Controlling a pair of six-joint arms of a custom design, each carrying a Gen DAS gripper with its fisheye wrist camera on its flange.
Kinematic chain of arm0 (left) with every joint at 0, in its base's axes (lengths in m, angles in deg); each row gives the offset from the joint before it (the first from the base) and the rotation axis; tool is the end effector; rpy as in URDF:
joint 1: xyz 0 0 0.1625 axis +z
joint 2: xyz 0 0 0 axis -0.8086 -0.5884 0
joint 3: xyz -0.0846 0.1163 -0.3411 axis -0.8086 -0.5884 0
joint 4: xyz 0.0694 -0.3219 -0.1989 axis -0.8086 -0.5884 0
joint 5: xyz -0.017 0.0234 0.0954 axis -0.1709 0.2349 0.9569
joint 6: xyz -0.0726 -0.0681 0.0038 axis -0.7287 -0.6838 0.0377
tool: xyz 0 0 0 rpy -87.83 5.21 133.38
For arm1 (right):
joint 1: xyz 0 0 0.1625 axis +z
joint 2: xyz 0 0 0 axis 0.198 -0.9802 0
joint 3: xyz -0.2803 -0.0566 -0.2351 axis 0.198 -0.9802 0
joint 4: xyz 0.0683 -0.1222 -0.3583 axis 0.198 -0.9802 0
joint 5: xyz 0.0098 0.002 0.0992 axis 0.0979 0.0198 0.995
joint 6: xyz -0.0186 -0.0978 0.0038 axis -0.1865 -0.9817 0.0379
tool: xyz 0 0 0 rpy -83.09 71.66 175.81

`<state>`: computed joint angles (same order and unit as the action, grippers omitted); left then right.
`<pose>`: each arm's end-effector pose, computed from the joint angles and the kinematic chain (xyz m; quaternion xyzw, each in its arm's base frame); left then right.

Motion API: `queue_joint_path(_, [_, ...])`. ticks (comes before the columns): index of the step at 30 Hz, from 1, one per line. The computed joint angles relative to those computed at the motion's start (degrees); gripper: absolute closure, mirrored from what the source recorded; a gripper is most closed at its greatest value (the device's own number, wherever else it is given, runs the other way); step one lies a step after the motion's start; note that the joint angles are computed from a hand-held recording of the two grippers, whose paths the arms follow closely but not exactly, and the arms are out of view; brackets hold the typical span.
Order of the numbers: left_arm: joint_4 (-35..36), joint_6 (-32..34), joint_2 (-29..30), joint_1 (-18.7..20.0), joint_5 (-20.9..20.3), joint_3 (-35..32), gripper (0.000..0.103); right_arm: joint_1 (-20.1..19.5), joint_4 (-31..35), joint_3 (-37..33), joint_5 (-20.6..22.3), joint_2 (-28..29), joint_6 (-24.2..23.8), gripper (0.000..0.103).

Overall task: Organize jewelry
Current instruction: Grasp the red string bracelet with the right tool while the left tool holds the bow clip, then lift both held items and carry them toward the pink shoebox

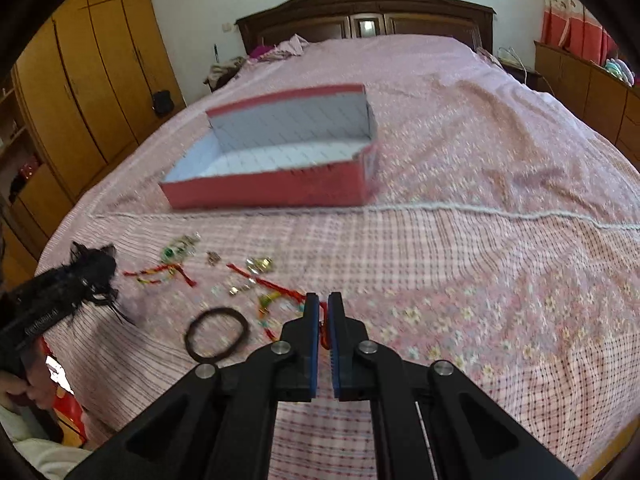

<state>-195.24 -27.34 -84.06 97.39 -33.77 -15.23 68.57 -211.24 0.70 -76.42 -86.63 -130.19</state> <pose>-0.3581 -0.6454 -0.0253 0.0217 0.8481 -0.3987 0.3483 -0.0128 -0.7523 0.3376 0.3312 -0.8974 0.2025 0.2098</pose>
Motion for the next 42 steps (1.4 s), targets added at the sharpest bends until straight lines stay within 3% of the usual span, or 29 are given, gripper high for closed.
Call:
queue_joint_path(1, [0.0, -0.1, 0.0, 0.0, 0.0, 0.0, 0.076, 0.0, 0.5, -0.2, -0.4, 0.1, -0.1, 0.096])
queue_joint_path(5, [0.2, 0.0, 0.1, 0.1, -0.1, -0.1, 0.076, 0.1, 0.1, 0.4, -0.6, -0.3, -1.2, 0.075])
queue_joint_path(18, [0.3, -0.3, 0.2, 0.1, -0.2, -0.1, 0.076, 1.7, 2.6, -3.5, -3.0, 4.4, -7.4, 0.075])
queue_joint_path(27, [0.5, -0.6, 0.2, 0.3, -0.3, -0.2, 0.076, 2.0, 2.4, -5.9, -7.2, 7.9, -9.0, 0.078])
queue_joint_path(32, [0.5, -0.5, 0.3, 0.4, -0.6, -0.4, 0.076, 2.0, 3.6, -8.1, -7.3, 9.2, -7.5, 0.081])
queue_joint_path(42, [1.0, -0.8, 0.3, 0.4, -0.6, -0.5, 0.076, 3.1, -3.2, -5.8, -9.6, 10.4, -12.2, 0.082])
